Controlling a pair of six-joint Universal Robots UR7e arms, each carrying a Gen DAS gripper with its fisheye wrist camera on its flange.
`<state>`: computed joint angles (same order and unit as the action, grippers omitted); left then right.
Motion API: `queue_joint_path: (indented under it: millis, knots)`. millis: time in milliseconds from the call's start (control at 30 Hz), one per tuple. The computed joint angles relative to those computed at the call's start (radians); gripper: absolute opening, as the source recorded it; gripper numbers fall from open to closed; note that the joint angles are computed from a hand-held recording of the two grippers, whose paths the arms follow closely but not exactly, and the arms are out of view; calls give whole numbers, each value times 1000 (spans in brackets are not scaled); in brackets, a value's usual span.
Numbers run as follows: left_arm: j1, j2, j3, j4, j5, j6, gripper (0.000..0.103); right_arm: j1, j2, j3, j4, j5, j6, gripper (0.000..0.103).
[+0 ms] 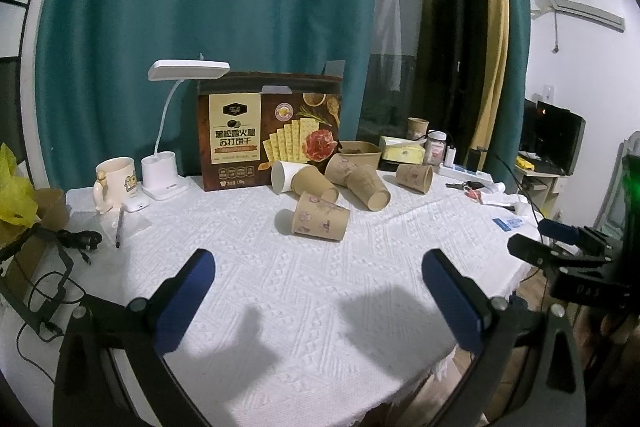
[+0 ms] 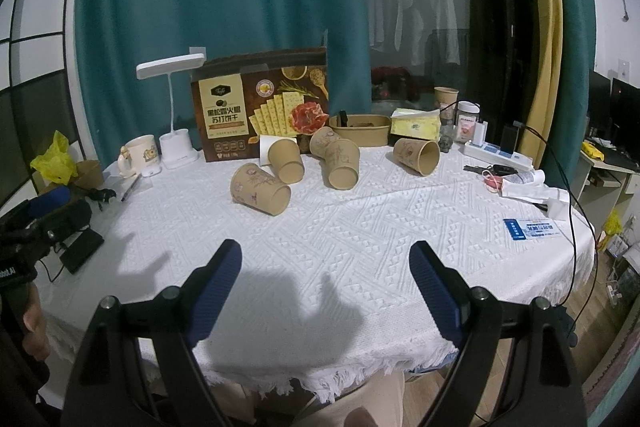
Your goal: Flip cup upright
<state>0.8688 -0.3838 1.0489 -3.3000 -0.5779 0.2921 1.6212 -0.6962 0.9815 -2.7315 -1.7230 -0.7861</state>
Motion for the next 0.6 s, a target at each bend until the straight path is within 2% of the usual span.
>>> queue_joint_path:
  millis: [600]
  knots:
    - [6,1,-7,6,7,9,103,-1,6,-8,5,-5,-1,84]
